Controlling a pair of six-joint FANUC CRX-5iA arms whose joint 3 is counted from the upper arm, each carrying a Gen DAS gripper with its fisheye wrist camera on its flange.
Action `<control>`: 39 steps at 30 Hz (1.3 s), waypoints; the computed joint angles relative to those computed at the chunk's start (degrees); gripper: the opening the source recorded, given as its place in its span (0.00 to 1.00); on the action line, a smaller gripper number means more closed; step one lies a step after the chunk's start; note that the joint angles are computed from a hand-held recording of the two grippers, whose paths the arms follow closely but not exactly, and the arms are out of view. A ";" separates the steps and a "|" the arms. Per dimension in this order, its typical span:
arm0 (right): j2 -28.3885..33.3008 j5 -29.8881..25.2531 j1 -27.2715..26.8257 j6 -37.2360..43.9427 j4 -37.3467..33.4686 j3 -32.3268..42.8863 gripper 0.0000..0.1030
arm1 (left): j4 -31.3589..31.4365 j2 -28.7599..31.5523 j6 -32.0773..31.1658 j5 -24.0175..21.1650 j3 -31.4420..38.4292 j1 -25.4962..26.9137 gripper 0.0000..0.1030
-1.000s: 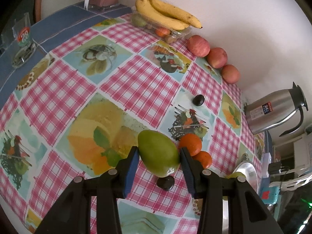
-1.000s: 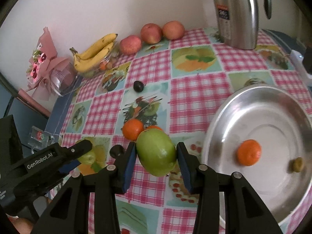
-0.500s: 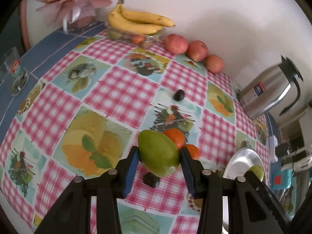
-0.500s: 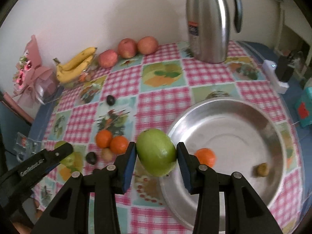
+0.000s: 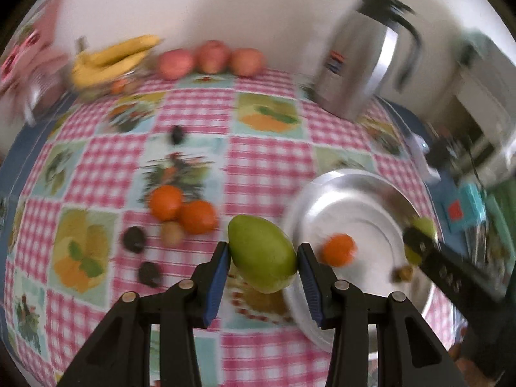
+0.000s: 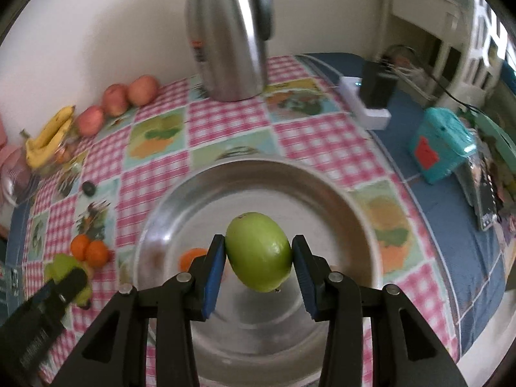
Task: Organize fruits
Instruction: 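Lower the mango and apple into the plate and open both tools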
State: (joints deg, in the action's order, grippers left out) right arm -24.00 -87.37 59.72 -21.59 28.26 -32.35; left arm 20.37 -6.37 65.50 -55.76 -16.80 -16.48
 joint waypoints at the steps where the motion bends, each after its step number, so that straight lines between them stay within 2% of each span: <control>1: -0.64 -0.76 0.30 -0.72 0.03 -0.35 0.42 | -0.39 -0.26 -0.56 0.03 -0.11 -0.94 0.45; 6: -2.70 -3.80 2.02 -3.26 0.46 -1.29 0.43 | -2.13 -0.95 -2.96 0.01 -0.36 -5.42 0.45; 11: -3.06 -2.62 1.48 -3.02 -0.62 -1.77 0.43 | -3.75 -0.14 -3.15 -0.42 0.08 -7.27 0.45; 21: -1.25 2.60 -1.85 1.24 -4.51 -1.76 0.43 | -4.46 0.41 -3.11 -0.38 0.10 -7.58 0.45; 39: 0.31 4.40 -3.75 3.52 -7.02 -1.27 0.43 | -5.36 1.02 -1.54 -1.38 1.07 -6.96 0.45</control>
